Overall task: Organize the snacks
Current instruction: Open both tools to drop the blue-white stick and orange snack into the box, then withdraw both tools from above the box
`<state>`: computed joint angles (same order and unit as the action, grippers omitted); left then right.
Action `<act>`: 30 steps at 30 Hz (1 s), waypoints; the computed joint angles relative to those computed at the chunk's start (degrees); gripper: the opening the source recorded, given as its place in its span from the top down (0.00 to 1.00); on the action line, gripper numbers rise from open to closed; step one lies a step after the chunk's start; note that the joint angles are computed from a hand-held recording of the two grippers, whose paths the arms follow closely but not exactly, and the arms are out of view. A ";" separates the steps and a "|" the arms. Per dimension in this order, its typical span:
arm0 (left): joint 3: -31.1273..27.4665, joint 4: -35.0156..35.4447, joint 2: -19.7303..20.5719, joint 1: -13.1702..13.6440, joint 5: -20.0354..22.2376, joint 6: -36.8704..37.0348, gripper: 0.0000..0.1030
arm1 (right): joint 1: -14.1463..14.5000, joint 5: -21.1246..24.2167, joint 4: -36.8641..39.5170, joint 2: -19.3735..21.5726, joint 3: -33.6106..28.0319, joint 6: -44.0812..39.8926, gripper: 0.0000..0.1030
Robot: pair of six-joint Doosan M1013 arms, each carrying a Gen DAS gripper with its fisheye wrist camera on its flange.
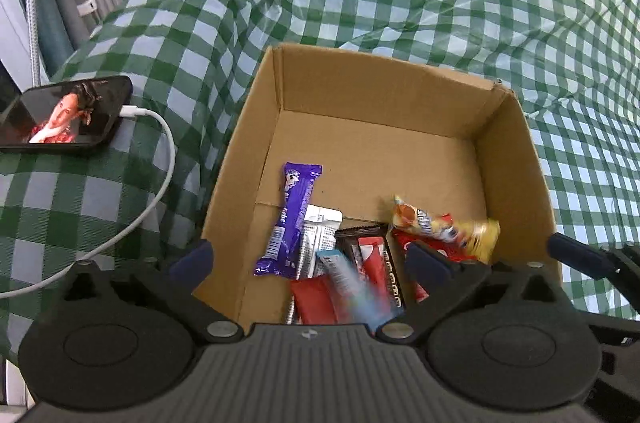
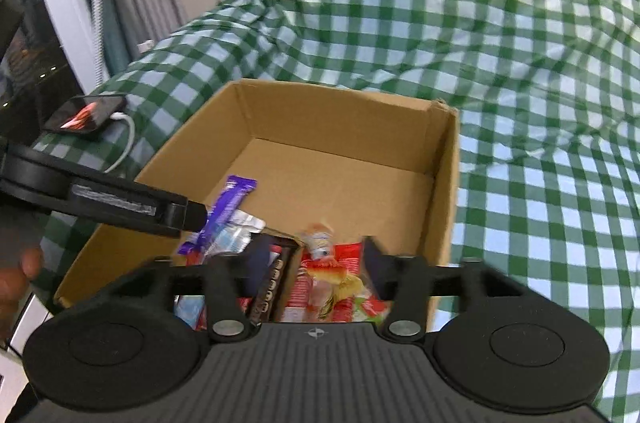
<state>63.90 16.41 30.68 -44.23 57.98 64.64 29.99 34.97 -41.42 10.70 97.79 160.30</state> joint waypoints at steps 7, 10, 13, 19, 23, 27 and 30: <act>3.22 1.96 -2.76 -1.17 1.69 -1.40 0.00 | 2.19 2.87 2.50 -1.64 1.36 1.92 0.21; 5.39 2.35 -4.73 -1.74 1.52 -2.58 0.00 | 4.00 4.29 2.87 -2.45 1.84 3.67 0.15; 8.19 3.69 -7.00 -2.49 0.76 -3.91 0.00 | 6.20 5.83 1.55 -3.45 2.49 5.72 0.12; 13.56 6.50 -11.54 -4.26 -1.17 -6.69 0.00 | 10.68 9.66 -4.37 -5.15 3.29 11.29 0.09; 16.30 8.68 -13.96 -5.65 -1.70 -8.49 0.00 | 13.18 12.12 -8.24 -6.23 3.90 13.82 0.07; 18.94 11.93 -16.22 -7.12 -2.47 -11.10 0.00 | 15.74 14.81 -12.28 -7.20 4.74 16.58 0.06; 20.47 13.87 -17.61 -7.97 -2.83 -13.20 0.00 | 17.17 16.37 -14.44 -7.72 5.28 17.92 0.06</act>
